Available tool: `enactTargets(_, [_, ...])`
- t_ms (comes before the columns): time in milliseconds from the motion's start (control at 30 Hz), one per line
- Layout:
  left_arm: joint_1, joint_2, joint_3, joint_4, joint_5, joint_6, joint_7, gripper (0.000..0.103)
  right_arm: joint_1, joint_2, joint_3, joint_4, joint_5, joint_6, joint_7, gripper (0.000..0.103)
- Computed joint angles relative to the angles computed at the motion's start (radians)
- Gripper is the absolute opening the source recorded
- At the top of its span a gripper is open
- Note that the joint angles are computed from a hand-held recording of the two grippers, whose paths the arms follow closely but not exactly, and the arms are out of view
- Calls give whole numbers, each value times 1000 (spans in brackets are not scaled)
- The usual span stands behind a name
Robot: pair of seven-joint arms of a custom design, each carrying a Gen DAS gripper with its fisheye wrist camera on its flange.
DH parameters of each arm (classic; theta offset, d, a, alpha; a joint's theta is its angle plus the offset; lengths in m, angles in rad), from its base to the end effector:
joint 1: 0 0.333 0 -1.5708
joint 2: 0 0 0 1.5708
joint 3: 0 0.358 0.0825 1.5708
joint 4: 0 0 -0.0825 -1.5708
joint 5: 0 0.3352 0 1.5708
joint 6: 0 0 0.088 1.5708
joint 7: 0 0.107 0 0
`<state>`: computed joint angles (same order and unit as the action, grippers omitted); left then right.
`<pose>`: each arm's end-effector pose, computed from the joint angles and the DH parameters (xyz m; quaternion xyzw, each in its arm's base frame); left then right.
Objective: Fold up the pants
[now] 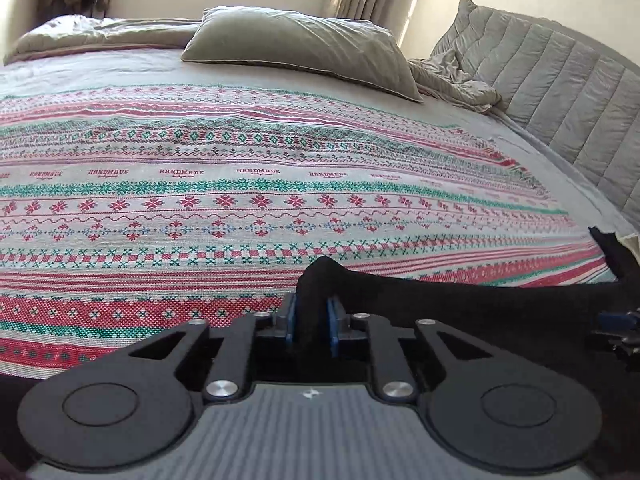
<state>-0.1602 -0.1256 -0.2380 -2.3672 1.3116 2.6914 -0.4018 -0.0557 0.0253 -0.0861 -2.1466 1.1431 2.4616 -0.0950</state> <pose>0.4124 -0.2114 0.4750 -0.7685 0.4772 -0.3073 0.2955 0.5237 -0.0755 0.4894 -0.8239 0.3863 -0.1678 0.3792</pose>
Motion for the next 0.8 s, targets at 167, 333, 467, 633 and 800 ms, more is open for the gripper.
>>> enactTargets(167, [-48,-52,-50,-3,-111,-135,129,73,-14,-65,-22,-48,-1,-59,-95,71])
enactTargets(333, [-120,-135,-129,-49,-161,-240,135,85,-17,-171,-64,-132,-47,-240,-242,71])
enactTargets(467, [-171,-197,-184,-106,-206,-316,89,88,-17,-218,-93,-174,-126,-409,-296,71])
enactTargets(633, [-242,-306,-209,-235,-309,-361,82,88,-21,-211,-87,-208,-238,-418,-372,74])
enactTargets(800, [-322,-461,-268,-373,-375,-402,100,89,-91,-104,-139,-98,-254,-574,-366,79])
